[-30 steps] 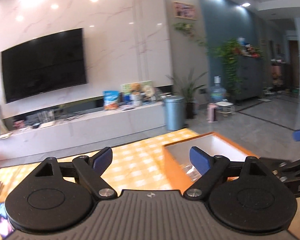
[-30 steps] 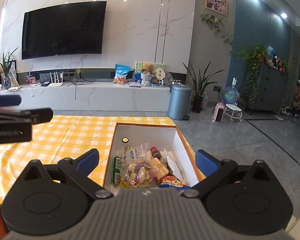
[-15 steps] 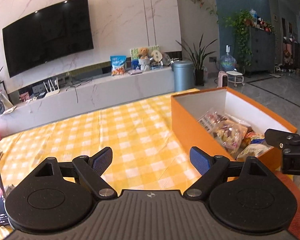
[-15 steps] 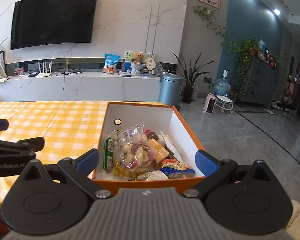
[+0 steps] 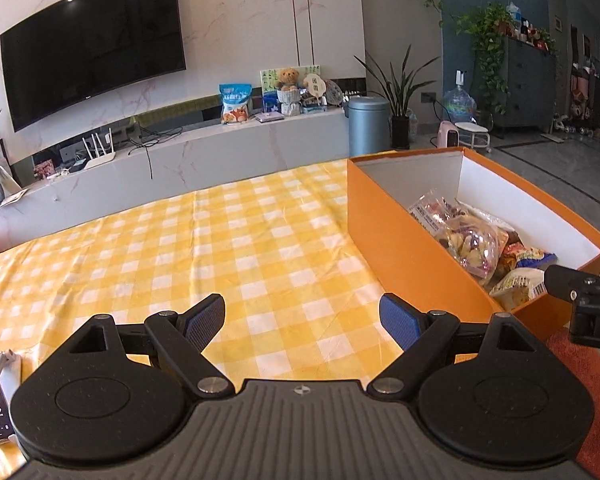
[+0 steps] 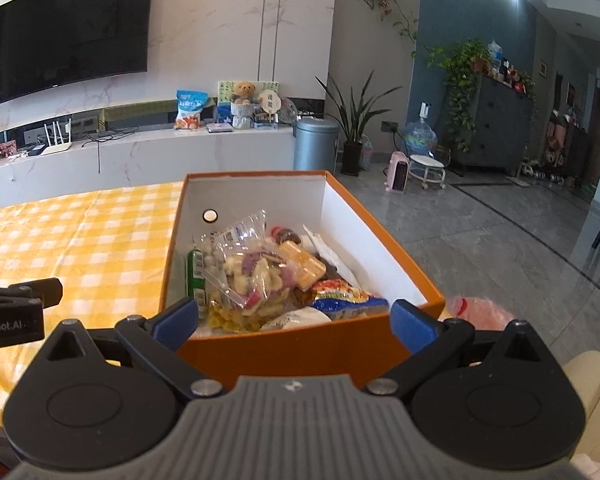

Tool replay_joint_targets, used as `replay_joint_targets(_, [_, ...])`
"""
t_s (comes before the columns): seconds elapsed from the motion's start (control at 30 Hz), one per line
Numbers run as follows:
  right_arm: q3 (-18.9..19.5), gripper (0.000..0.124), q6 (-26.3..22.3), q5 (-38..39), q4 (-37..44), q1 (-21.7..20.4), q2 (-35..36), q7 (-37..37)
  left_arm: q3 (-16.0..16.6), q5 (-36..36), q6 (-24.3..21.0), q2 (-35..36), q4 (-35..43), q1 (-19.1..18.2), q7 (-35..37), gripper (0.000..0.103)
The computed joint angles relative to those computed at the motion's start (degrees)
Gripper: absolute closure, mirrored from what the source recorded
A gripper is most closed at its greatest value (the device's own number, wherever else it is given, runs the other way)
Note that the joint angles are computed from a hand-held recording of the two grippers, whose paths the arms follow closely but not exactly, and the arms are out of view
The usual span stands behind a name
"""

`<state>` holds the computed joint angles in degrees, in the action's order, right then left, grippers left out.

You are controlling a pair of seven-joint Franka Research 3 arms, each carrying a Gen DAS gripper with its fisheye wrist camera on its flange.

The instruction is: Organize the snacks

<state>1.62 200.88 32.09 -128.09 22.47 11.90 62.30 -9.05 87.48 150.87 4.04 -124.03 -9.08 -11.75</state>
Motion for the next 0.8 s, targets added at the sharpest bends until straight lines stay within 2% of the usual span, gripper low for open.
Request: replay_joint_targets(0.8, [1.81,0.024,4.64,-2.98,-2.24,-2.07,-1.04,3.88,-0.73,1.64,0.69,-2.37,-0.26,0.19,-0.59,0.001])
